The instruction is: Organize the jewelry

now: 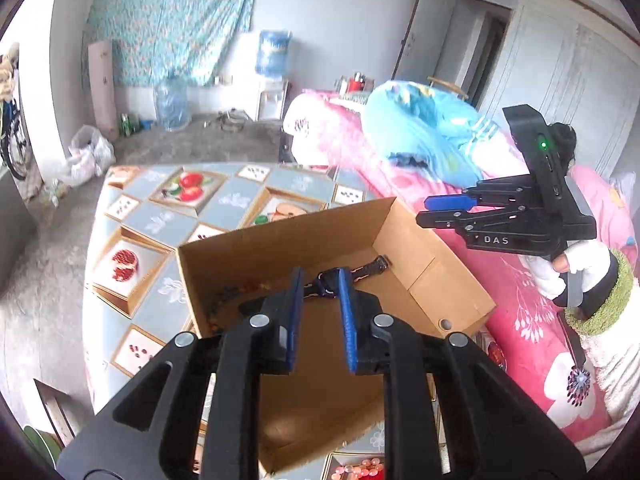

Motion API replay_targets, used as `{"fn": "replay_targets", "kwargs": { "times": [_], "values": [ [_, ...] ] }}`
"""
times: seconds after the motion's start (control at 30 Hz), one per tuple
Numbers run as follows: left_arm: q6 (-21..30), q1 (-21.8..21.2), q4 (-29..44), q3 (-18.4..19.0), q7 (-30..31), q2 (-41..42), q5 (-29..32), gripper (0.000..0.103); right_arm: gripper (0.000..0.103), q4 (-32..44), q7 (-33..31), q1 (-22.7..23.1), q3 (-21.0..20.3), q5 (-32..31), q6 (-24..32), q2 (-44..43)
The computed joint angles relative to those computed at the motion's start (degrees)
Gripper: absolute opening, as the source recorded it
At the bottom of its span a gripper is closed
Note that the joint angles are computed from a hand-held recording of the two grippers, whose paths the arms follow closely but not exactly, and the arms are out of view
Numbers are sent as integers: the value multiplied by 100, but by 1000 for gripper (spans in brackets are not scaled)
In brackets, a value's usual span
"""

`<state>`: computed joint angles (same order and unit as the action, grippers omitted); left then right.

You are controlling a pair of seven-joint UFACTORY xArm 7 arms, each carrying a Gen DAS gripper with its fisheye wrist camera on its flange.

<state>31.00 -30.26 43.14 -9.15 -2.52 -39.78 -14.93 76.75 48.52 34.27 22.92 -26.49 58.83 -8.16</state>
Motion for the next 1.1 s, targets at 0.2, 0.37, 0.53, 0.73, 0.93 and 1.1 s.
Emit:
{"fn": "replay_targets", "kwargs": {
  "times": [0.2,0.37,0.53,0.73,0.93,1.1],
  "values": [
    [92,151,-1171,-332,-553,-1992,206,28,38,-1202,1241,-68,763,-398,-550,-1429],
    [485,45,-2123,-715,-1373,-3220,323,38,49,-2064,2494,-138,1557,-77,-951,-1833],
    [808,-373,-2797,-1221,-2141,-3495,388,38,49,-2376,3955,-280,2206,-119,-849,-1158],
    [413,-814,-3081,-1628,-2516,-2759,742,38,49,-2049,5179,-268,2622,-1094,-294,-92],
    [-326,-965,-3005,-1981,-2896,-2017,1233,38,53,-1705,5824,128,2590,-2076,617,691],
    [-831,-759,-2825,-2236,-3240,-1396,1745,38,79,-1724,6233,518,2309,-2319,880,801]
  ]
}}
